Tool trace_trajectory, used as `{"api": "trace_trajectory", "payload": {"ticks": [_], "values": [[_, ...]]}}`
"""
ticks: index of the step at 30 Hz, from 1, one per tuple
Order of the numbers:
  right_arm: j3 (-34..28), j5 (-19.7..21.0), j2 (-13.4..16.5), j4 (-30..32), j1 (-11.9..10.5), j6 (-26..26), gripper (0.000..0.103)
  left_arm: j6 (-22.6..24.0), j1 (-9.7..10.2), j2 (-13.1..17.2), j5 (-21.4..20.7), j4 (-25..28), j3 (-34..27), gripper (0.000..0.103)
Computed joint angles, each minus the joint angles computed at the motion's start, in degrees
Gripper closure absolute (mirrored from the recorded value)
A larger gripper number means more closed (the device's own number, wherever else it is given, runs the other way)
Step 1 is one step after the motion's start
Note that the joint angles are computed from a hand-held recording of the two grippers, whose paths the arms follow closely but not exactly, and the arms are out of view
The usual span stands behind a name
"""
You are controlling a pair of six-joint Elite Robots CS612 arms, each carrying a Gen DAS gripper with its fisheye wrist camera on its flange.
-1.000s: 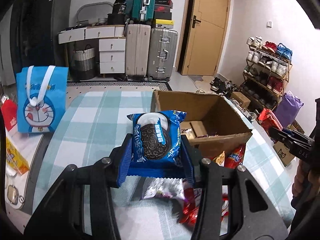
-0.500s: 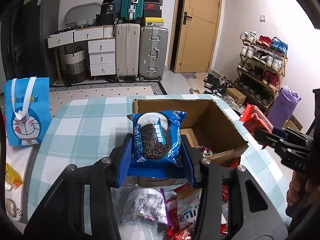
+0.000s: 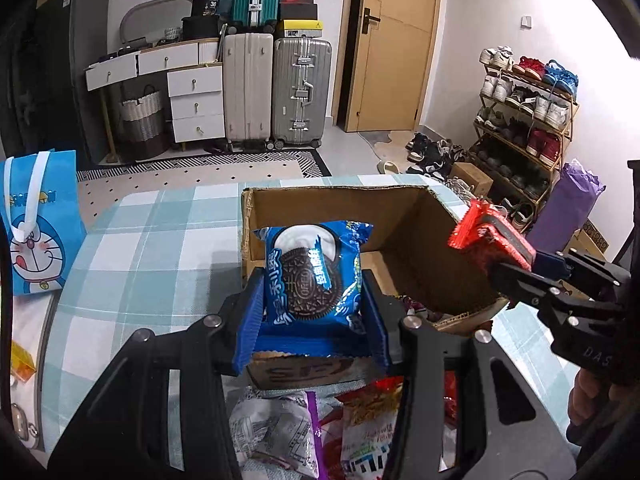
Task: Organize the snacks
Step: 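Lift both held packets and carry them over the cardboard box, then open the left gripper into the box while the right releases the red bag inside, then move both grippers back from the box toward the remaining snacks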
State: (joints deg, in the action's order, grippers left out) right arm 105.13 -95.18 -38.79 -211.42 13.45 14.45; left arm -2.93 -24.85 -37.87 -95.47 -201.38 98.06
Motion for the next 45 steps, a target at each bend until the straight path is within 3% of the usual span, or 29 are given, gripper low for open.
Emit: {"api": "trace_trajectory", "payload": {"ticks": [14, 24, 26, 28, 30, 31, 34, 37, 40, 45], "values": [[-3.7, -0.1, 2.6, 0.8, 0.2, -0.8, 0.061, 1.1, -0.93, 1.4, 2.1, 4.0, -2.5, 0.060], [-5.6, -1.4, 3.8, 2.5, 0.7, -0.8, 0.061, 1.1, -1.17, 1.6, 3.3, 3.2, -2.4, 0.060], [-5.4, -1.5, 3.7, 1.6, 0.8, -0.8, 0.057, 1.0, -1.01, 1.4, 2.7, 2.3, -2.1, 0.058], [-4.9, -2.5, 3.6, 0.2, 1.0, -0.8, 0.049, 0.7, -0.94, 1.1, 2.8, 1.7, -1.6, 0.037], [-4.3, -2.9, 3.5, -1.8, 1.2, -1.8, 0.036, 0.0, -0.89, 0.7, 3.0, -0.3, -0.7, 0.023], [-4.0, -3.2, 3.3, -2.3, 1.2, -2.3, 0.021, 0.1, -0.76, 0.6, 2.7, -1.1, -0.3, 0.022], [-2.6, -4.6, 2.7, -4.4, 1.6, -3.5, 0.003, 1.7, -0.81, -0.5, 2.9, -3.2, 1.6, 0.015], [-1.0, -5.9, 2.2, -6.7, 2.1, -4.4, 0.001, 3.1, -1.09, -1.5, 4.1, -5.8, 4.0, 0.000], [0.9, -6.3, 1.7, -9.0, 2.2, -3.4, 0.001, 3.8, -1.11, -2.1, 4.2, -9.7, 6.5, 0.000], [4.5, -2.8, 0.9, -11.7, 1.4, -0.5, 0.000, 3.1, -0.45, -2.9, 2.9, -12.6, 10.2, 0.000]]}}
